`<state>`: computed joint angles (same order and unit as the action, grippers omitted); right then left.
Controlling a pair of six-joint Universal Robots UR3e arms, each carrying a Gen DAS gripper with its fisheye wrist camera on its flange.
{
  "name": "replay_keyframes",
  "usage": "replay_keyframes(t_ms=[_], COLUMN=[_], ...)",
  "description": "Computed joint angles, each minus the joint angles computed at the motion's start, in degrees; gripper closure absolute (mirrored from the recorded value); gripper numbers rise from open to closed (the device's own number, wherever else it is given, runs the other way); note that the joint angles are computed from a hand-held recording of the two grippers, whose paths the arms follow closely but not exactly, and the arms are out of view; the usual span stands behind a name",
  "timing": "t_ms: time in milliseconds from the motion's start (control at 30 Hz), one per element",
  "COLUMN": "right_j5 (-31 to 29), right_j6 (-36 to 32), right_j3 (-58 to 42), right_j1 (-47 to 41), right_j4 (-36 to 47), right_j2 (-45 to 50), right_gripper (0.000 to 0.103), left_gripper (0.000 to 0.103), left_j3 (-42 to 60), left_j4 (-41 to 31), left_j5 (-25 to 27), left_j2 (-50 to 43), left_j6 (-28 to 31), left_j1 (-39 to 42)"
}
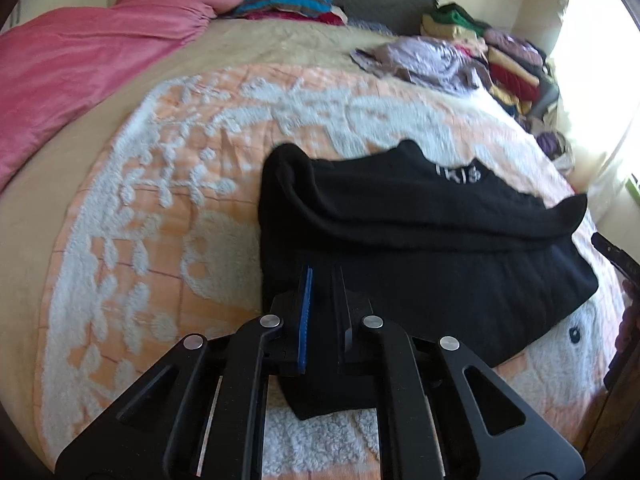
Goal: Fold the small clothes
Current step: 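Lower the hem onto the collar and open both tools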
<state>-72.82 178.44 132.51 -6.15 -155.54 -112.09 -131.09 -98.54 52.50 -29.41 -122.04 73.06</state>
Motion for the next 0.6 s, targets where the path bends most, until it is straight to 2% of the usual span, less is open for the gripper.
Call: replay_keyframes(t_ms=[33, 100, 133, 233, 300, 433, 500, 600], right_j5=[-1.79, -3.56, -4.60, -7.62, -8.56, -5.06, -5.69, -4.39], right_j6=[0.67, 1.11, 1.23, 0.88, 0.68, 0.90, 1.06, 1.77], right_j3=[-0.62, -2.11, -3.01, -7.35, -9.83, -14.81, -17.08, -18.76], right_j1=[1.49, 3.69, 4.89, 9.03, 10.59, 10.40, 10.66, 9.33], right_j4=[-0.10, -0.21, -0.65, -2.04, -3.12, -4.04, -4.79, -5.91], right_j2=[1.88, 6.20, 8.36, 15.42, 18.36, 22.90, 24.79, 26.07], right_gripper=[0.086, 0.086, 0.086, 0.086, 0.086, 0.086, 0.086, 0.086], left_gripper=[0.099, 0.099, 0.099, 0.099, 0.099, 0.099, 0.097, 0.096], left_j3=[-2.84, -5.54, -6.73, -6.64, -5.69, -2.44, -0.79, 2.99], left_j4=[9.12, 20.43, 28.85, 42.24, 47.53, 58.24, 59.73, 57.81], left_j5=[1.72, 4.71, 7.05, 10.20, 11.84, 13.39, 13.55, 10.16], left_j2=[-2.29, -6.54, -11.07, -20.77, -25.60, -36.45, -38.78, -41.03], left_j6=[-5.29, -11.57, -16.05, -23.23, -26.40, -32.55, -34.73, -36.52], left_j1=[-5.15, -11.33, -15.87, -23.09, -26.27, -30.25, -30.50, -27.68])
